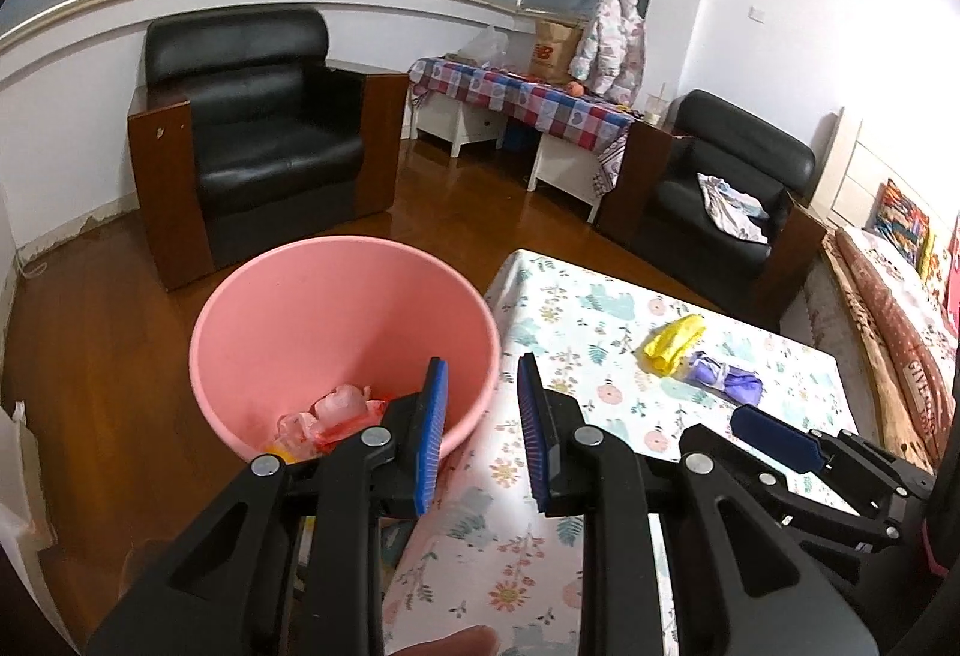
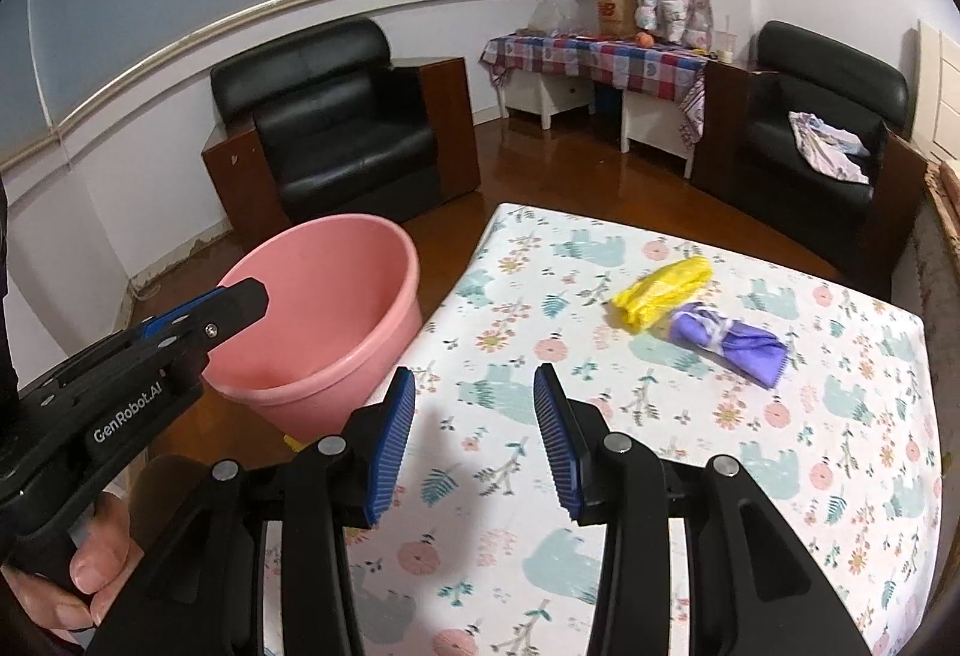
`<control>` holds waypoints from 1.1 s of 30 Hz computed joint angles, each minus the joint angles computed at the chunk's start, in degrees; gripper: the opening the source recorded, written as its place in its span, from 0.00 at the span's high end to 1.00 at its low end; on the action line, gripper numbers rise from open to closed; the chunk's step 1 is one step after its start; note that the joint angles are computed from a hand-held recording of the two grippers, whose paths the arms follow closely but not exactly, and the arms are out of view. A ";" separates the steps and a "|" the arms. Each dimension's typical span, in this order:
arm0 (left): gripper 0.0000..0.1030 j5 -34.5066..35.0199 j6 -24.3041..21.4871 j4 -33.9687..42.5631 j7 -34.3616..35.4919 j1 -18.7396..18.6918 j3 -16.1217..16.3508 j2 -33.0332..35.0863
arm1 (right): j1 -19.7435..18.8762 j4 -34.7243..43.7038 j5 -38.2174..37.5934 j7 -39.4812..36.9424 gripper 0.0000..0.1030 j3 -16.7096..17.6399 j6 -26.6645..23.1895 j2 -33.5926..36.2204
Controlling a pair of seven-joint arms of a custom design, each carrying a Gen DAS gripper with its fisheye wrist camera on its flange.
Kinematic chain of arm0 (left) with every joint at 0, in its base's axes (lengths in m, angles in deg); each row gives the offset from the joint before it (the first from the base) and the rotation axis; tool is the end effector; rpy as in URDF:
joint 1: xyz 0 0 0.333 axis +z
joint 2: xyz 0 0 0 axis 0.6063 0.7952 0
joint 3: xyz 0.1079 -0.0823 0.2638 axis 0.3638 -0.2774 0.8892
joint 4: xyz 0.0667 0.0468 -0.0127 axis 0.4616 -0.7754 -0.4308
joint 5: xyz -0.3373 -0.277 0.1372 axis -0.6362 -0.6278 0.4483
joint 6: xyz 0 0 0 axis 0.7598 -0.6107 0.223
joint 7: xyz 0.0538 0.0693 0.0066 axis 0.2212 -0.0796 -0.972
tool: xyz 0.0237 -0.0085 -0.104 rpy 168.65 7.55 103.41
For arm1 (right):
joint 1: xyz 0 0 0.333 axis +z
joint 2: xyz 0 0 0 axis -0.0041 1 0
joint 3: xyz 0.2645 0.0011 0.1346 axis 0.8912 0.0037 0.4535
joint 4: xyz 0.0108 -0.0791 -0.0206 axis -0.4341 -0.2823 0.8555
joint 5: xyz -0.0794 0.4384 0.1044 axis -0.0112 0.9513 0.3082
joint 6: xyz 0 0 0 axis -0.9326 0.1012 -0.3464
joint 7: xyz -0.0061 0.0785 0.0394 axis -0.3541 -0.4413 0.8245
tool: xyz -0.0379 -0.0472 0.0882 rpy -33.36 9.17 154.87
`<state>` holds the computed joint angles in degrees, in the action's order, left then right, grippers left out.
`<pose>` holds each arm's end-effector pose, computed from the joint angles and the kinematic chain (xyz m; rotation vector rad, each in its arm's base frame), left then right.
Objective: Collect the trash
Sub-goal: 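Withdraw both open tools from the bucket back toward the table, then move the left tool to the yellow glove while the right tool approaches the purple bag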
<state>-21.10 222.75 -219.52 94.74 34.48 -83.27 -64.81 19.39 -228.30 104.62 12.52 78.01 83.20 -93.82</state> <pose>0.4489 -0.1532 0.5176 -1.8465 1.4933 -0.9569 0.4626 0.1869 0.5062 -1.8668 1.3786 -0.4557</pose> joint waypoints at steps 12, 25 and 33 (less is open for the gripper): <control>0.77 2.87 -0.34 2.79 -0.30 -1.49 -3.17 2.77 | -3.16 -5.54 0.18 1.81 0.60 -1.72 1.38 -6.38; 0.77 6.87 -2.08 7.21 -1.44 -3.30 -5.51 7.68 | -6.09 -9.33 1.02 1.83 0.60 -4.21 1.93 -9.84; 0.77 8.73 -2.54 8.94 -1.65 -4.58 -5.69 9.99 | -7.05 -10.80 1.98 0.90 0.60 -5.56 2.67 -10.73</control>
<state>-12.37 220.20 -210.58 93.10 29.90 -88.96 -54.83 12.34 -239.10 106.60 13.41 72.45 85.87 -104.56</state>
